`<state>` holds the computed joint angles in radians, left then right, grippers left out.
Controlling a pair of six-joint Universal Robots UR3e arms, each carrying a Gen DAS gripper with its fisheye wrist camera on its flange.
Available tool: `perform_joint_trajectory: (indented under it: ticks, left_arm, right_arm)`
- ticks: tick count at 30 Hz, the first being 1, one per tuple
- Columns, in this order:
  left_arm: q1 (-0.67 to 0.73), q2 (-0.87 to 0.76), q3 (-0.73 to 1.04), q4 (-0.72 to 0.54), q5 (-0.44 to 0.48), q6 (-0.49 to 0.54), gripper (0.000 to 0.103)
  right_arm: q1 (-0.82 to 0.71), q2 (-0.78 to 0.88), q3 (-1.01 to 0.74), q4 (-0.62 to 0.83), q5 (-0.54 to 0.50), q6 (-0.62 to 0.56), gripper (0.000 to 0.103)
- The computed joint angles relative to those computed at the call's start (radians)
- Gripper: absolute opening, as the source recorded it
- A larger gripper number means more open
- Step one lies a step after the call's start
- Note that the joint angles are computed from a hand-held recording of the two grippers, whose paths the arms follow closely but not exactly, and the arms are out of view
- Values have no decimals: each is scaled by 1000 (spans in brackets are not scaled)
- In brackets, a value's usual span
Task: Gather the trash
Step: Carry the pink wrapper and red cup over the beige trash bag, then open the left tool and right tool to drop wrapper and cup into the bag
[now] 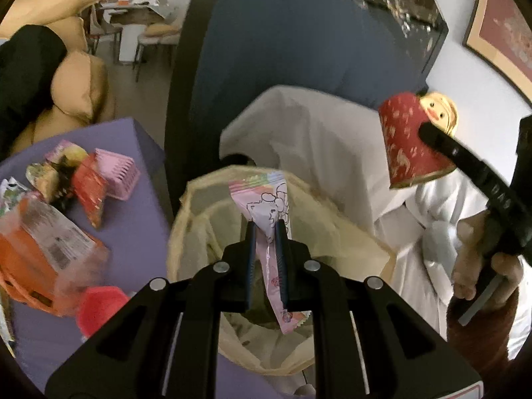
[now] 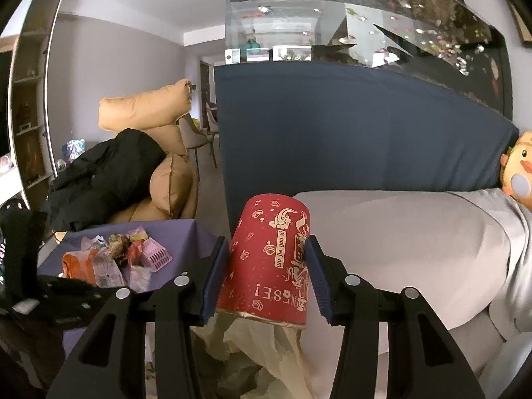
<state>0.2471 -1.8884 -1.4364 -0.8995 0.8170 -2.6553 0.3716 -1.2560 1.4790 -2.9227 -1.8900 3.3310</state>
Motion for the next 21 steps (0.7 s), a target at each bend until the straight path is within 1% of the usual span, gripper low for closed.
perform_joint_trajectory:
  ticks: [5, 8, 10, 12, 14, 17, 21]
  left_arm:
    - [-31, -21, -4, 34, 41, -5, 11]
    - [-33, -30, -1, 36, 47, -3, 11]
    - [-34, -35, 0, 38, 51, -6, 13]
    - [-33, -45, 6, 29, 49, -4, 30]
    - [-27, -48, -1, 32, 42, -10, 39]
    - [-11, -40, -18, 42, 46, -15, 40]
    - [29, -5, -60, 44, 33, -10, 44]
  right_arm:
    - [1, 7, -9, 9, 0, -2, 45]
    - [1, 16, -18, 15, 5, -3, 45]
    - [-2, 19, -22, 17, 13, -5, 45]
    - [1, 29, -32, 19, 18, -5, 45]
    - [5, 38, -34, 16, 22, -2, 45]
    - [17, 53, -42, 20, 29, -1, 45]
    - [33, 72, -35, 10, 44, 13, 46]
